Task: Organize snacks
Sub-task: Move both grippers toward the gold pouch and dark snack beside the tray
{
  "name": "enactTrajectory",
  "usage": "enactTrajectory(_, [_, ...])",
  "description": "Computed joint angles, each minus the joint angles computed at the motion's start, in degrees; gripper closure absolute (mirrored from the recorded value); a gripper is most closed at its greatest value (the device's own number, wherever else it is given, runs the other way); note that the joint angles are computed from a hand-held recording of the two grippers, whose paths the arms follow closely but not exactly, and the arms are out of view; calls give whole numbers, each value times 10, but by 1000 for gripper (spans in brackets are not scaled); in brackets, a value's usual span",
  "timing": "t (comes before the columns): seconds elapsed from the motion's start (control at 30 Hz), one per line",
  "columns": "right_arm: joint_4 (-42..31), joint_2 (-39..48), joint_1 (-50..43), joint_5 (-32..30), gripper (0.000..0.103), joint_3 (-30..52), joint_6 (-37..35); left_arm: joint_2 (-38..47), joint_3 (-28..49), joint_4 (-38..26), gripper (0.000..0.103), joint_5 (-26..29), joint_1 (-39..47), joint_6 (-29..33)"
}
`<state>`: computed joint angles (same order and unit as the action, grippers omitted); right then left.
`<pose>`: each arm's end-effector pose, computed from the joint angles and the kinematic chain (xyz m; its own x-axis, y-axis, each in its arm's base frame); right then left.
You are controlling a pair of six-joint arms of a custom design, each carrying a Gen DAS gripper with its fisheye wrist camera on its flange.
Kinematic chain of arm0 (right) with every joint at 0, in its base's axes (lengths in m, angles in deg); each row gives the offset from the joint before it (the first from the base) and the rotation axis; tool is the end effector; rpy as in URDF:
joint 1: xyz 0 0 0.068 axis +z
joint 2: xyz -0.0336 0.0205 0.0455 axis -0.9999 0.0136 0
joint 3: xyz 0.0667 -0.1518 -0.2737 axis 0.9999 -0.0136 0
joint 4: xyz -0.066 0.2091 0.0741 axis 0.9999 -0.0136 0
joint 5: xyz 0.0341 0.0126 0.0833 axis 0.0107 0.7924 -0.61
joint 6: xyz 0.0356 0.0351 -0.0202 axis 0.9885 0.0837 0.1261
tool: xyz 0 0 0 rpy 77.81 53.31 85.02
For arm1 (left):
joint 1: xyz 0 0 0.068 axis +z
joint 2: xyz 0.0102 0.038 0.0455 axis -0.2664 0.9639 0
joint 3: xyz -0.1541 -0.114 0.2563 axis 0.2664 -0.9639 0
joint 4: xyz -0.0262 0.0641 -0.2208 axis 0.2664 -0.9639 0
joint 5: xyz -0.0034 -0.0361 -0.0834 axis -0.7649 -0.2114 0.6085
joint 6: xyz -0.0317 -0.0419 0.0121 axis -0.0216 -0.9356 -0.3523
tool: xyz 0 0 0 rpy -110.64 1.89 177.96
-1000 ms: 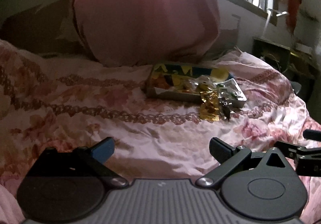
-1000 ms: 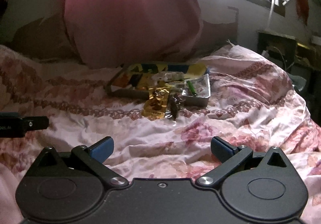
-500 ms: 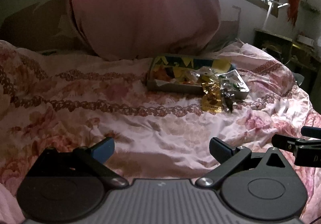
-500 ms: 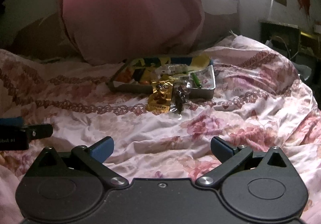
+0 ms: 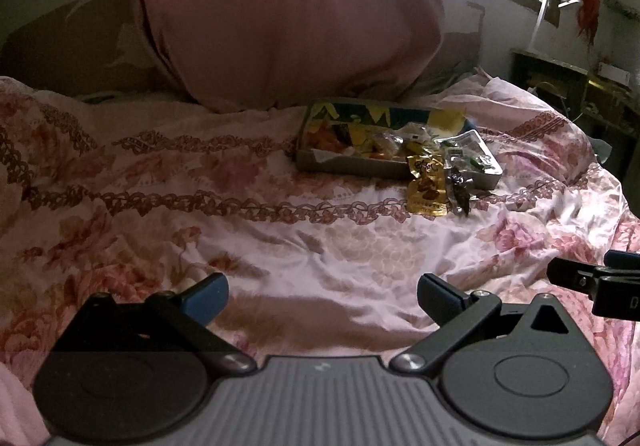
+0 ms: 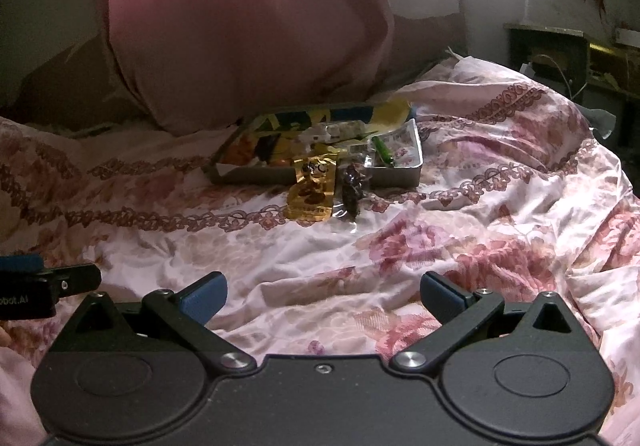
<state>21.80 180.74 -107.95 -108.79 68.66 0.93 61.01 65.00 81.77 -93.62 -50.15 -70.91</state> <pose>0.2403 -0.0638 0.0997 -0.5440 -0.0578 -0.8371 -0.2156 0.9738 0.0728 0.2099 -0.1238 0.1036 -0.5702 -0.1053 -0.8148 -0.0954 0.9935 -0.0616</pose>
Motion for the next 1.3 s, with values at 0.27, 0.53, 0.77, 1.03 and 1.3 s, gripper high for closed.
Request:
enactTrajectory(0.27, [-12,-1,-2,0,1,6,5,-2,5,-12,0,4,5,-1])
enactTrajectory(0.53, [-30,-2,-3,-1,1,15,12,3,14,-18,0,16,18,-10])
enactTrajectory(0.77, [-47,1,-4,-2,1,30,26,9,24,-21,0,30,29,-22])
enactTrajectory(1.03, [-67,10,1,3,1,49,37,20,61,-38,0,49,46,-30])
enactTrajectory(1.3, [-76,22,10,16,1,77,43,34,115,-77,0,61,64,-23])
